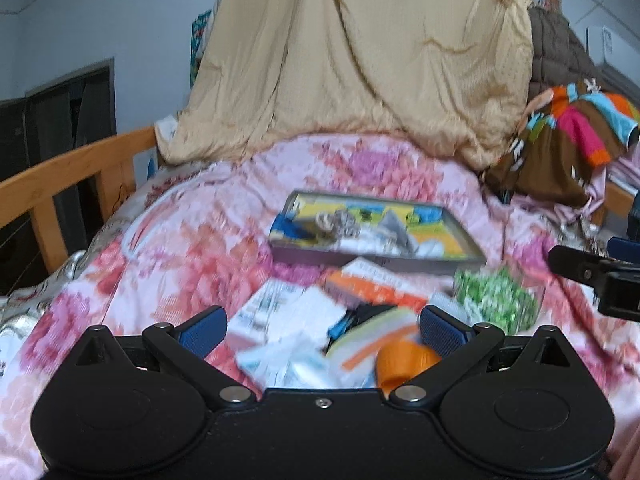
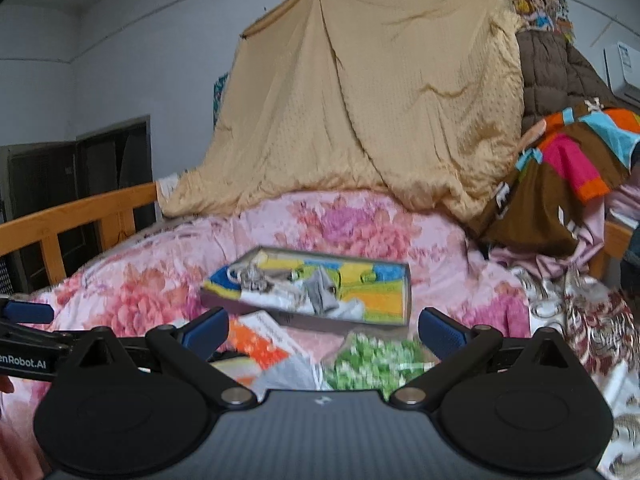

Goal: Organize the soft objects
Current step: 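Move both tools back toward the remaining pile of items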

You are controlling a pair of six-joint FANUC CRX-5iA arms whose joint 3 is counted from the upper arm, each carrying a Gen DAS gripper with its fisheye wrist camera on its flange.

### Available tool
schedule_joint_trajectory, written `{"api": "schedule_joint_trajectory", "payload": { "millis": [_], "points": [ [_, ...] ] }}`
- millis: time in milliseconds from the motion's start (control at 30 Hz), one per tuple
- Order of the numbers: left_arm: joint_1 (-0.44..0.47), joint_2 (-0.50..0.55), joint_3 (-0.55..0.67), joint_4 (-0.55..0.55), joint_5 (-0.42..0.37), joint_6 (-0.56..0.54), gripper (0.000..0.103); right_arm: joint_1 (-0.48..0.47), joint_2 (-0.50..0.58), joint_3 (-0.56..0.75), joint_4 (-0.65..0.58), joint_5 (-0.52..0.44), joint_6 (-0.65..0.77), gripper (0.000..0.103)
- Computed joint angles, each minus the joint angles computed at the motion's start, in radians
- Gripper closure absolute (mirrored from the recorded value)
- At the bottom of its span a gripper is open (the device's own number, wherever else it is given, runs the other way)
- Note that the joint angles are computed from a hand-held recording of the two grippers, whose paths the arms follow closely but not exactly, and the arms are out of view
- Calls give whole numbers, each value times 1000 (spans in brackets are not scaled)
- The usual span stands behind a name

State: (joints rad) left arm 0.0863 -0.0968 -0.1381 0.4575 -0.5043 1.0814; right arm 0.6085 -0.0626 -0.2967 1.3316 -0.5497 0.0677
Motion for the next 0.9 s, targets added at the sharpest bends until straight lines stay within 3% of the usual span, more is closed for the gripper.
{"api": "schedule_joint_trajectory", "payload": {
  "millis": [67,367,600,900],
  "points": [
    [15,5,28,-34,-72,21,1,21,-5,5,-65,-19,43,0],
    [74,77,147,-25,-330,-134,1,80,12,71,-319,-76,268,0],
    [93,187,290,-38,-520,-118,1,118,62,181,-563,-139,554,0],
    [97,281,385,-26,-615,-54,1,111,198,462,-1017,-318,1019,0]
  ]
}}
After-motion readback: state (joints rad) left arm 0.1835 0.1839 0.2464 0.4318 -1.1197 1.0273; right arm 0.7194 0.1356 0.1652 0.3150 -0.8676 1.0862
